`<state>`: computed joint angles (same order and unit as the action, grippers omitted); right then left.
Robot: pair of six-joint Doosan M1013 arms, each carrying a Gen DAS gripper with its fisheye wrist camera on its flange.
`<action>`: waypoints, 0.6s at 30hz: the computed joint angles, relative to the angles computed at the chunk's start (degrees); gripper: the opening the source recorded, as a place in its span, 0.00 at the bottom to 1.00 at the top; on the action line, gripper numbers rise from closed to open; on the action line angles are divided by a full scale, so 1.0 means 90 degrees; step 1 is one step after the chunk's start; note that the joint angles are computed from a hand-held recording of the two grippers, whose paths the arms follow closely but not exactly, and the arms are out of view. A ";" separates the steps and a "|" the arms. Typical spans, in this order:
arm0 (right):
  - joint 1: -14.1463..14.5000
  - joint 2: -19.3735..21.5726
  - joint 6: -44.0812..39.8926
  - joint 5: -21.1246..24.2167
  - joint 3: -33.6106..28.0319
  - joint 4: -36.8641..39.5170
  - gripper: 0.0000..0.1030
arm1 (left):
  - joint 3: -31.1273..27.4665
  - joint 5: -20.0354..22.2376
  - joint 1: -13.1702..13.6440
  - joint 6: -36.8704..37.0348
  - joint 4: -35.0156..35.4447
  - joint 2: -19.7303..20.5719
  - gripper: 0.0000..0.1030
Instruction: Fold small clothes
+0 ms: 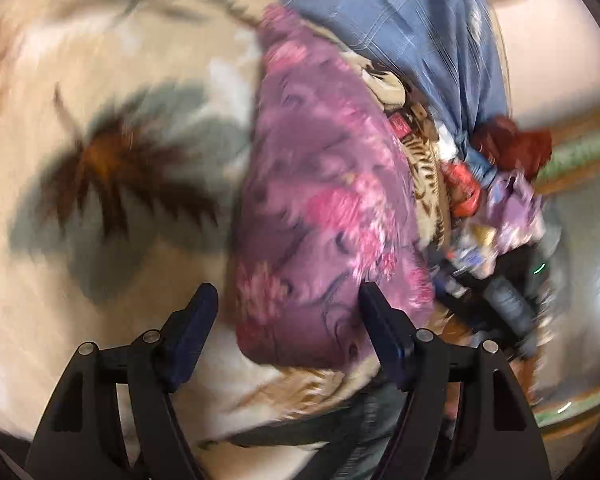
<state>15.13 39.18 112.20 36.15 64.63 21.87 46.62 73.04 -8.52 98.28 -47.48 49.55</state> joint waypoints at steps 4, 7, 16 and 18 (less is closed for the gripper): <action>0.0011 0.0165 0.0474 0.0594 -0.0189 -0.0353 0.49 | 0.0226 0.0035 0.0080 -0.0409 -0.0500 0.0055 0.71; -0.0039 0.0251 0.0054 0.0720 -0.0253 0.0157 0.30 | 0.0336 0.0065 0.0121 -0.0166 -0.0812 0.0039 0.43; -0.0151 0.0184 0.0028 0.0700 -0.0076 0.0595 0.28 | 0.0793 -0.0101 0.0171 0.0129 -0.1033 -0.0135 0.48; -0.0142 0.0056 0.0101 0.0434 0.0140 0.0602 0.34 | 0.0969 -0.0170 0.0215 0.0184 -0.1030 -0.0262 0.54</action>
